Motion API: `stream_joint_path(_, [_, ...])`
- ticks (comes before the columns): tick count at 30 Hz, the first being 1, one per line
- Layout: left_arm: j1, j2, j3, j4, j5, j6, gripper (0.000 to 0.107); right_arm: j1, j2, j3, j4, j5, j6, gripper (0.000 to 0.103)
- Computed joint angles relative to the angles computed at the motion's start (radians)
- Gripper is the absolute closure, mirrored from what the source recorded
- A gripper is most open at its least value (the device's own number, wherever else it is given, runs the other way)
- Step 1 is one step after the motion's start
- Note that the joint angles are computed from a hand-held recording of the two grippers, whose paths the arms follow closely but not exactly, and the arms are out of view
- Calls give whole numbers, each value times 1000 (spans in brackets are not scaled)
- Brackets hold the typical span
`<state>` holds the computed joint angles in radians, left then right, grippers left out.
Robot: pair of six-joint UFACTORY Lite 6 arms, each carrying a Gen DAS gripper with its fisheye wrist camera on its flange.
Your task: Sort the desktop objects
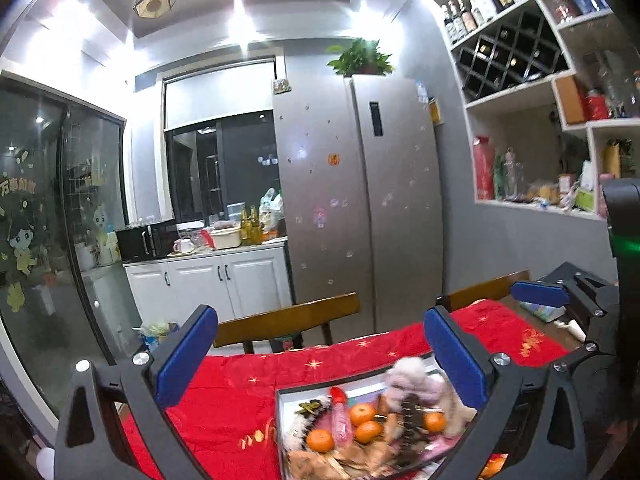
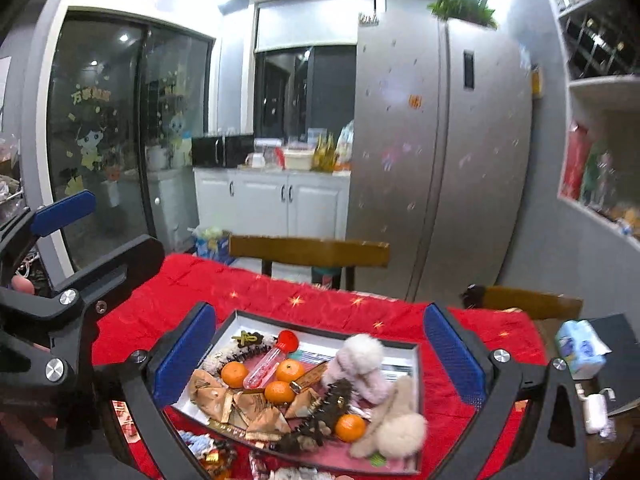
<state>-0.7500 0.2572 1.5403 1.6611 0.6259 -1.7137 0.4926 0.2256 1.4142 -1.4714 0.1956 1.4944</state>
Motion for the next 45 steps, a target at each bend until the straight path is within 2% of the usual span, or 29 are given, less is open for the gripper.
stream_joint_path(5, [-153, -172, -138, -79, 147, 34, 4, 67, -251, -207, -29, 62, 43, 0])
stream_joint_path(11, [-360, -414, -446, -120, 332, -54, 4, 228, -524, -481, -76, 258, 146, 0])
stream_joint_path(13, [-448, -481, -566, -184, 420, -95, 4, 315, -606, -589, -72, 353, 191, 0])
stream_joint_path(15, [-520, -550, -704, -211, 473, -212, 4, 435, -661, -696, -94, 492, 286, 0])
stream_joint_path(18, [-592, -637, -904, -238, 482, -386, 4, 598, -688, -835, -129, 674, 474, 0])
stream_joint_path(21, [-656, -637, -1033, -232, 500, -503, 4, 697, -665, -918, -112, 744, 590, 0])
stream_joint_path(27, [-674, -553, -1159, -202, 510, -693, 4, 838, -410, -957, -127, 883, 839, 0])
stream_joint_path(32, [-677, -515, -1228, -92, 486, -854, 4, 862, -298, -998, -179, 846, 1063, 0])
stream_joint_path(36, [-682, -432, -1216, -45, 488, -934, 4, 901, -217, -970, -141, 871, 1066, 0])
stream_joint_path(40, [-699, -412, -1213, -57, 513, -958, 4, 939, -188, -948, -89, 927, 1048, 0])
stream_joint_path(45, [-722, -410, -1210, -92, 539, -951, 4, 941, -184, -938, -76, 924, 1026, 0])
